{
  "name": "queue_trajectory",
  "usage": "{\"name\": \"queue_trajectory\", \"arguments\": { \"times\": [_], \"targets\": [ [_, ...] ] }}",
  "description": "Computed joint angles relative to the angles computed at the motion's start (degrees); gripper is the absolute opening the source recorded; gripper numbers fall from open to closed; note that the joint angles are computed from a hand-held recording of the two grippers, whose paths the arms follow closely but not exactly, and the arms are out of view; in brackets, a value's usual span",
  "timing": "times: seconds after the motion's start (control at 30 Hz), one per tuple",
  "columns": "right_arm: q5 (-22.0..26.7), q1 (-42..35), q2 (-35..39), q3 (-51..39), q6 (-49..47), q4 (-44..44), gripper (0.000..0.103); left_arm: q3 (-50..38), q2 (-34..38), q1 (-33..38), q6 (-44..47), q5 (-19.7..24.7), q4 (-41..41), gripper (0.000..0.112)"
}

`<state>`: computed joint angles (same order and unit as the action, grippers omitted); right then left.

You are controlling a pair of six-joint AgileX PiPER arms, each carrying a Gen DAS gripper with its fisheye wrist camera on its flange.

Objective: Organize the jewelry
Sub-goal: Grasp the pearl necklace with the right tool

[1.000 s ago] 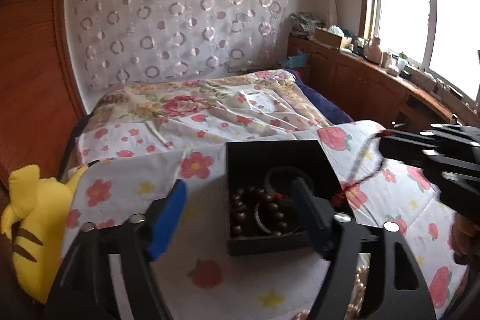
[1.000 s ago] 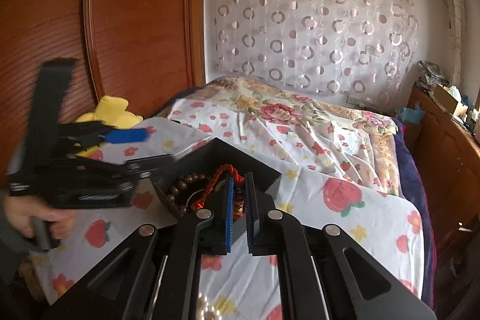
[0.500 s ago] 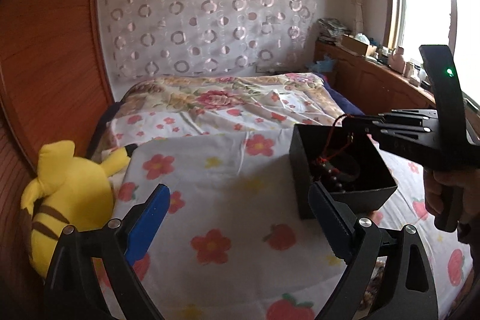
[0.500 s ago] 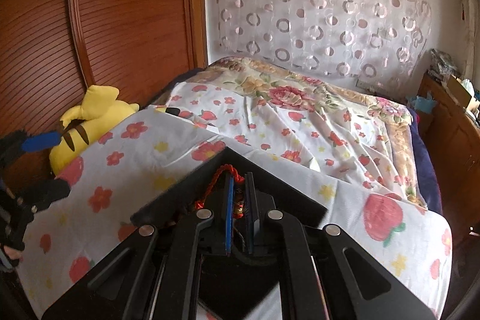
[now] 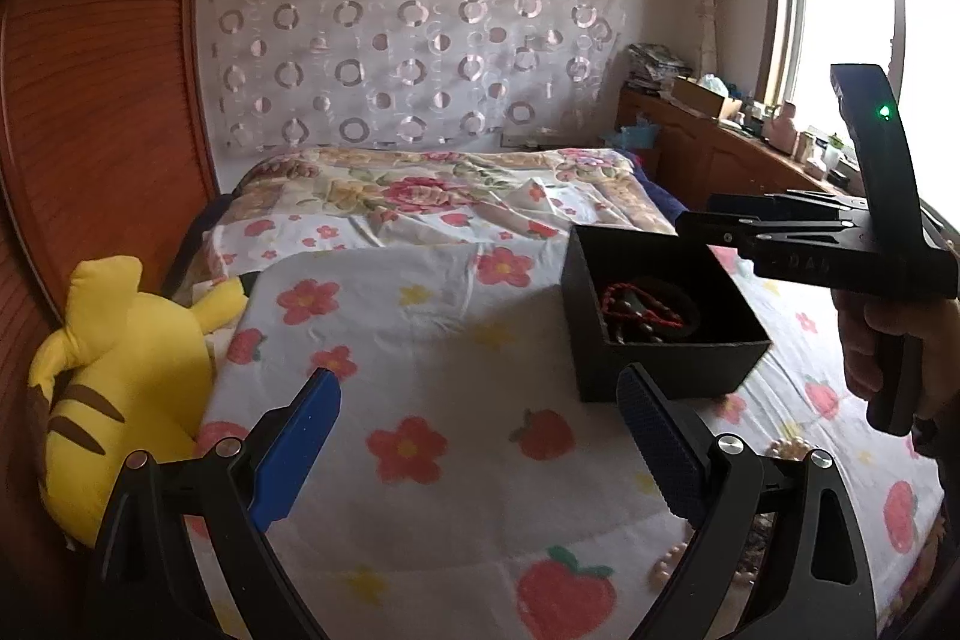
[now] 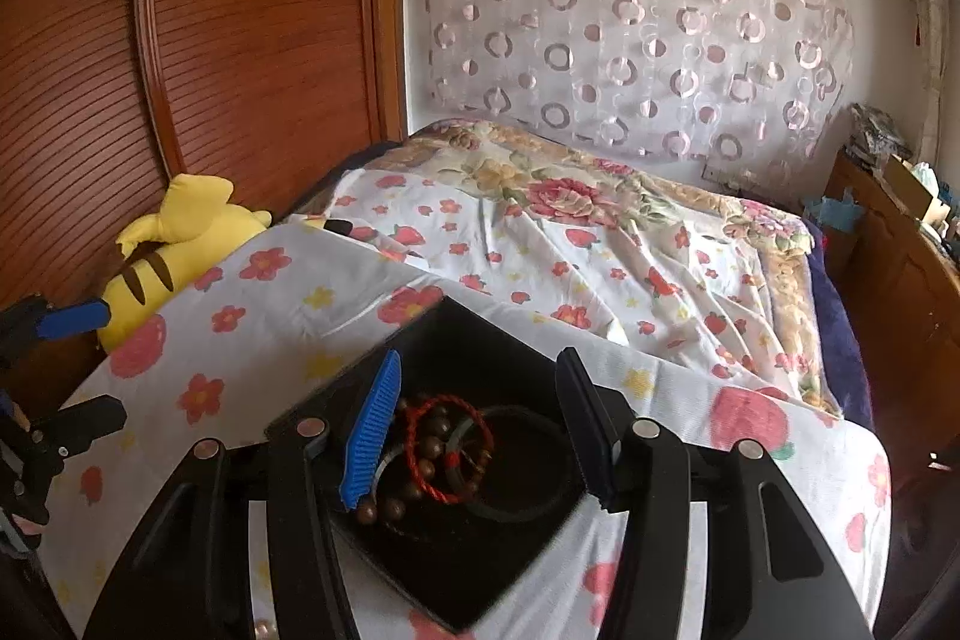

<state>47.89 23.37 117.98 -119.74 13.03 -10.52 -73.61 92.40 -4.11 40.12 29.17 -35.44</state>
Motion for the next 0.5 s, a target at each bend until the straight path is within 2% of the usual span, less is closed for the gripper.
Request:
{"name": "queue_trajectory", "arguments": {
  "times": [0.2,0.23,0.27,0.37,0.5],
  "targets": [
    [-9.0,0.6,-13.5,21.3,0.7,-1.1,0.056,5.6,-2.8,-1.7,4.6,-2.2,-3.6,0.09],
    [-10.3,0.3,-15.7,24.7,-0.9,1.2,0.053,6.8,-3.3,-2.0,5.5,-2.2,-4.6,0.09],
    [-11.0,0.2,-17.4,27.3,-1.8,2.5,0.044,7.4,-3.5,-1.9,6.5,-2.0,-5.6,0.09],
    [-13.4,0.3,-23.2,36.4,-1.9,4.6,0.039,10.6,-5.1,-2.1,9.1,-2.1,-8.6,0.09],
    [-14.7,1.7,-27.3,43.6,-1.3,4.6,0.036,14.4,-7.6,-3.4,9.9,-2.8,-9.3,0.09]
  ]
}}
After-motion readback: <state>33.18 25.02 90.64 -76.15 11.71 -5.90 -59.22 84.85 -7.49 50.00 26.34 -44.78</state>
